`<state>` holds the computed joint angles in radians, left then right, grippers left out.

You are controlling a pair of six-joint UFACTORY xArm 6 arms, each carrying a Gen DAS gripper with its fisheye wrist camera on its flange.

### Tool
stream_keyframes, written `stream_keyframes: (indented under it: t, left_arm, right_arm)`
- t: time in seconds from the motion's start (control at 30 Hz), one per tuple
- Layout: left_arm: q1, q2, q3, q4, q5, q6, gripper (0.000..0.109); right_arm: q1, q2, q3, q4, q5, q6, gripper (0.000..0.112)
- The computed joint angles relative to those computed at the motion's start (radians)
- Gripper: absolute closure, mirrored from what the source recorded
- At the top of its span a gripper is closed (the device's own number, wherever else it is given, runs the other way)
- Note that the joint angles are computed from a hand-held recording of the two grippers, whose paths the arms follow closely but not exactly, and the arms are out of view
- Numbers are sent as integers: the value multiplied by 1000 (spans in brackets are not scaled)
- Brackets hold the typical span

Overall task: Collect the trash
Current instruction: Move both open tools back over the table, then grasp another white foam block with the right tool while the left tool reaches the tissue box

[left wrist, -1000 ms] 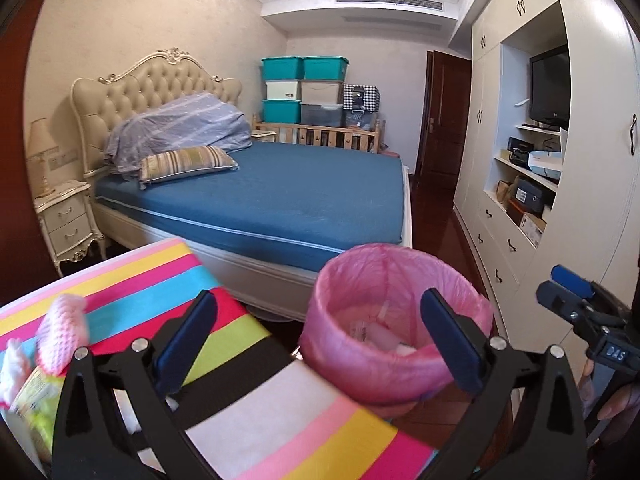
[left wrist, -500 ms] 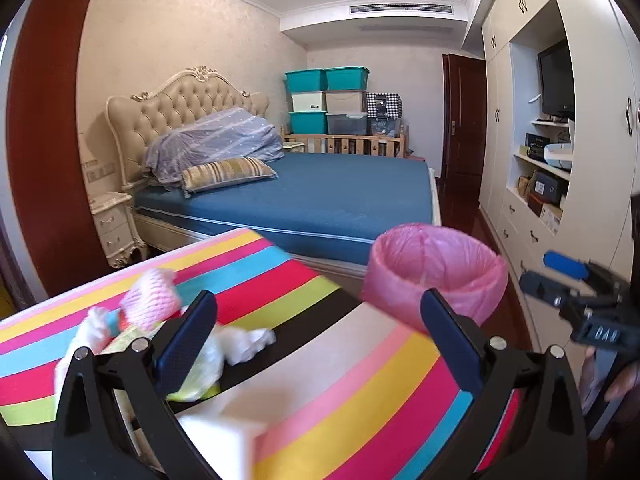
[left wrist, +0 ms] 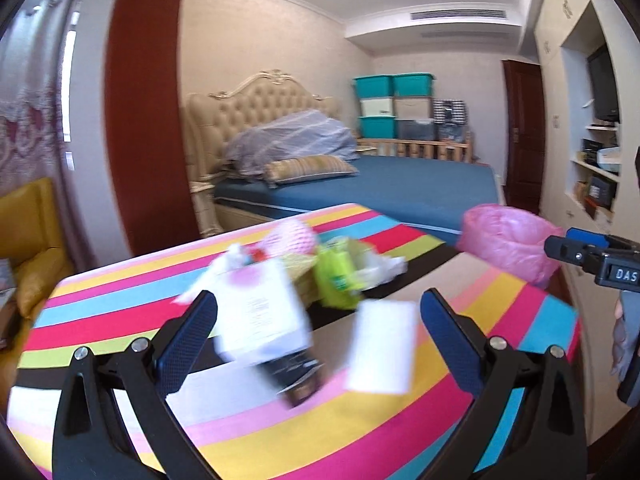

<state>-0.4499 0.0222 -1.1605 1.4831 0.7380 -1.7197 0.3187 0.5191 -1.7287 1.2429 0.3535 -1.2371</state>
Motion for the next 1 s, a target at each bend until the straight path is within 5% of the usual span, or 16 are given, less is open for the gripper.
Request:
stream_keyframes:
  t: [0.37, 0.6, 0.8, 1.0]
  left_arm:
    - [10, -171, 205, 5, 126, -115, 10]
    - [44, -250, 300, -16, 109, -158, 10]
    - [56, -272, 326, -16, 106, -139, 10]
    - [78, -297, 356, -17, 79, -124, 10]
  right_arm:
    - [127, -7, 59, -129, -88, 153, 25]
    - [199, 27, 59, -309, -134, 333, 25]
    - [225, 82, 9, -640, -142, 666, 25]
    - [227, 174, -117, -1036, -56, 1069, 26]
